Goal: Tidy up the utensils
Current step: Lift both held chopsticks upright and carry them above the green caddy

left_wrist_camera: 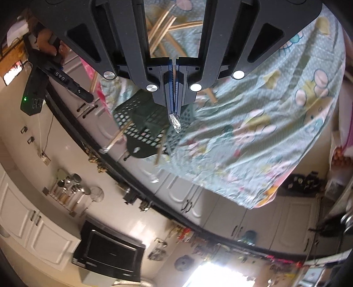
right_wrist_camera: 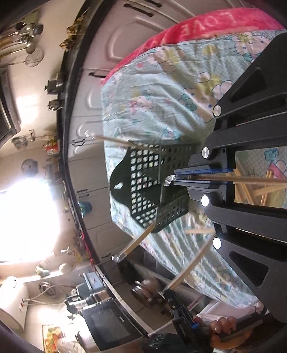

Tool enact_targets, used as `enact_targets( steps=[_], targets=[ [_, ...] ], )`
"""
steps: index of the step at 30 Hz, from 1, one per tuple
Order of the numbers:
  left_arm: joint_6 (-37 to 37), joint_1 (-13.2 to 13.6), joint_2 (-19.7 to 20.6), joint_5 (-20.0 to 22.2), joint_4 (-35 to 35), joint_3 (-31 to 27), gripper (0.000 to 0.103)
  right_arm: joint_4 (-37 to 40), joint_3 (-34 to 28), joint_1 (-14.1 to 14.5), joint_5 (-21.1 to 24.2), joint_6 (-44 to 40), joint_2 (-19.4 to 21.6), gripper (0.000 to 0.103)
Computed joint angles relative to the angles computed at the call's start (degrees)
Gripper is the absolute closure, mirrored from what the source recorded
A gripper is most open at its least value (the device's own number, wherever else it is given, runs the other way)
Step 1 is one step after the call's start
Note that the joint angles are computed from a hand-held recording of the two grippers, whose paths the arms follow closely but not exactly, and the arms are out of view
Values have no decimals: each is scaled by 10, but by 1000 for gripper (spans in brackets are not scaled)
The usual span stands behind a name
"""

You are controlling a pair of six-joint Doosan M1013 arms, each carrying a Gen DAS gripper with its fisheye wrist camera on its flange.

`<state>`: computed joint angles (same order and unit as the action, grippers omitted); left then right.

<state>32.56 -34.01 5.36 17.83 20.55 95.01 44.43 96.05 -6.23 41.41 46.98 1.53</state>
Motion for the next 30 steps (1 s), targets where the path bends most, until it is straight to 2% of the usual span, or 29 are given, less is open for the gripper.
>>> enact_targets(
  steps=[13, 30],
  targets=[
    [134, -19, 15, 1, -68, -60, 103, 56, -16, 8, 7, -59, -15, 99],
    [163, -24, 42, 3, -45, -144, 103, 121, -80, 9, -30, -131, -2, 99]
  ],
)
